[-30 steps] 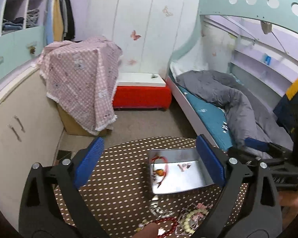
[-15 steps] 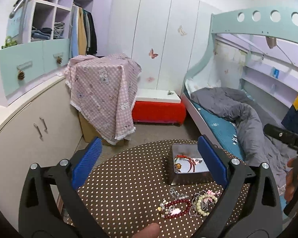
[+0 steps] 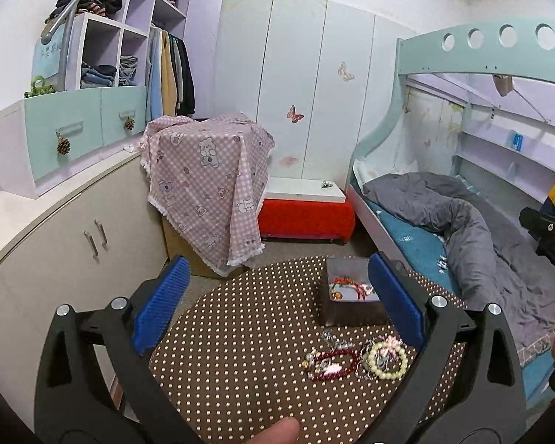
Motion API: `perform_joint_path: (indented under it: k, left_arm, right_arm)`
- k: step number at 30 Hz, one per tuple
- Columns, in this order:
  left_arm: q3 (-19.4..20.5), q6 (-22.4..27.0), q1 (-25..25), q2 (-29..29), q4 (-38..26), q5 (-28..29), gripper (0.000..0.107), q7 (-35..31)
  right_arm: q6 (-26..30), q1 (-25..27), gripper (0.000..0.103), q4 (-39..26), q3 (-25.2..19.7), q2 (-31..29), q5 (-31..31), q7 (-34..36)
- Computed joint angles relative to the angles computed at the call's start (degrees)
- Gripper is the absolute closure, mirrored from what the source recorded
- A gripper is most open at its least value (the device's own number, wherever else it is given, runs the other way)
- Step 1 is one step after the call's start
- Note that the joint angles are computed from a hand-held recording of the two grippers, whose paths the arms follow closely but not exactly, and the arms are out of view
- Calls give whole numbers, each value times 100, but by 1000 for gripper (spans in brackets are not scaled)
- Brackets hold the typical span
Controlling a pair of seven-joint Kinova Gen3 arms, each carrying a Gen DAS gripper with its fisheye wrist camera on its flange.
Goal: Organize jewelry
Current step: 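Move both tools back from the box toward the remaining jewelry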
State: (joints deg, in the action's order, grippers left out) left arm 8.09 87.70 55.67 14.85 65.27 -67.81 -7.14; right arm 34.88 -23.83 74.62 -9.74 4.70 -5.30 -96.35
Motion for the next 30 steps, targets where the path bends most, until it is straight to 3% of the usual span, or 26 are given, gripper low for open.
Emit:
perform_joint_path:
  k: [8,12,23,28,30]
  left_arm:
    - [58,54,-2,3,274,304,12,187]
    - [109,-132,-202,-11,508,726,13,249]
    - [-41,-884,-893,375,700,2114,13,-328]
    - [-204,-1009,-1022,588,588,2402,13,-660]
    - [-252,-987,-1073,676,502,2546,19,-807]
  right_arm:
    - [-72,-34,8,324,-61,-102,-72,180]
    - [18,-67,8,436,-82,-66,-129,210]
    - [335,-49,8,563,-69,163,-316,263]
    - [427,-38,8,573,-75,255,-393,315]
    - [467,-52,8,552,-74,296,-388,310]
